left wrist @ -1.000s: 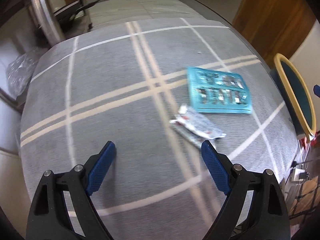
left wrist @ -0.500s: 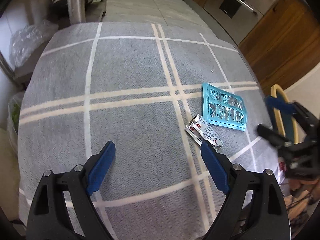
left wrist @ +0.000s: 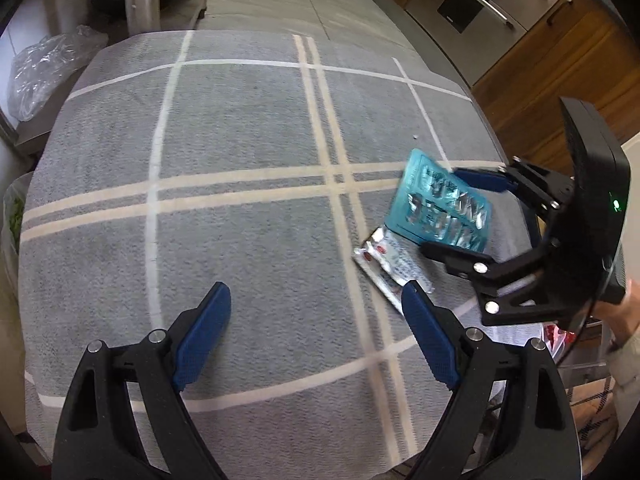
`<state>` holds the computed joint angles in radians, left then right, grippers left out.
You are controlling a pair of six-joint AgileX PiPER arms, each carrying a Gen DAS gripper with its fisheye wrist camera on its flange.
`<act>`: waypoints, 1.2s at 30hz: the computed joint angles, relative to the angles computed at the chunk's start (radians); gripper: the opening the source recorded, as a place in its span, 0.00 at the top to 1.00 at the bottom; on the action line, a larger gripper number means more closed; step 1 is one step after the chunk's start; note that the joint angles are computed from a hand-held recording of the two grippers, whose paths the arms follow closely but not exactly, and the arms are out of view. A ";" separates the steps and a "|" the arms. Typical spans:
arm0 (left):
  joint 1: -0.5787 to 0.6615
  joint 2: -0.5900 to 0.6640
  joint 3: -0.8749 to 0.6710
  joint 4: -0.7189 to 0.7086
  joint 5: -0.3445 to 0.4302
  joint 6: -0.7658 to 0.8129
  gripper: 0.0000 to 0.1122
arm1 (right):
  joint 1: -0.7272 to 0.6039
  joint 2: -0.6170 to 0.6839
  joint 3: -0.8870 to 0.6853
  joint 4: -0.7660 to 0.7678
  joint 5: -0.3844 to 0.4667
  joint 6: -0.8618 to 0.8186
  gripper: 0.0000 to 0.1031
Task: Collect trash
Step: 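Grasp the silver foil sachet with the left tool while the right tool grasps the blue blister pack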
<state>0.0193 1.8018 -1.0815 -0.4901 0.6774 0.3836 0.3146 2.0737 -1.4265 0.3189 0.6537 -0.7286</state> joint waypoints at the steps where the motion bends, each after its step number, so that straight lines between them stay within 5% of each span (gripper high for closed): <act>1: -0.006 0.002 -0.002 -0.003 0.001 -0.002 0.24 | -0.002 0.004 -0.003 0.015 0.003 -0.005 0.19; 5: -0.034 0.015 -0.016 -0.005 -0.004 -0.029 0.25 | -0.006 -0.014 0.027 0.046 -0.022 -0.021 0.32; 15: -0.157 0.076 -0.078 0.009 -0.017 -0.139 0.34 | -0.081 -0.141 0.205 0.048 -0.100 0.078 0.33; 22: -0.259 0.104 -0.128 0.246 -0.056 -0.431 0.37 | -0.162 -0.342 0.372 0.151 -0.140 0.048 0.33; 28: -0.394 0.137 -0.159 0.618 -0.084 -0.709 0.58 | -0.269 -0.521 0.472 0.271 -0.102 -0.013 0.33; 32: -0.416 0.134 -0.150 0.644 -0.105 -0.711 0.72 | -0.361 -0.622 0.508 0.351 -0.050 -0.051 0.33; 36: -0.419 0.131 -0.141 0.627 -0.126 -0.671 0.74 | -0.452 -0.726 0.556 0.419 -0.002 -0.071 0.33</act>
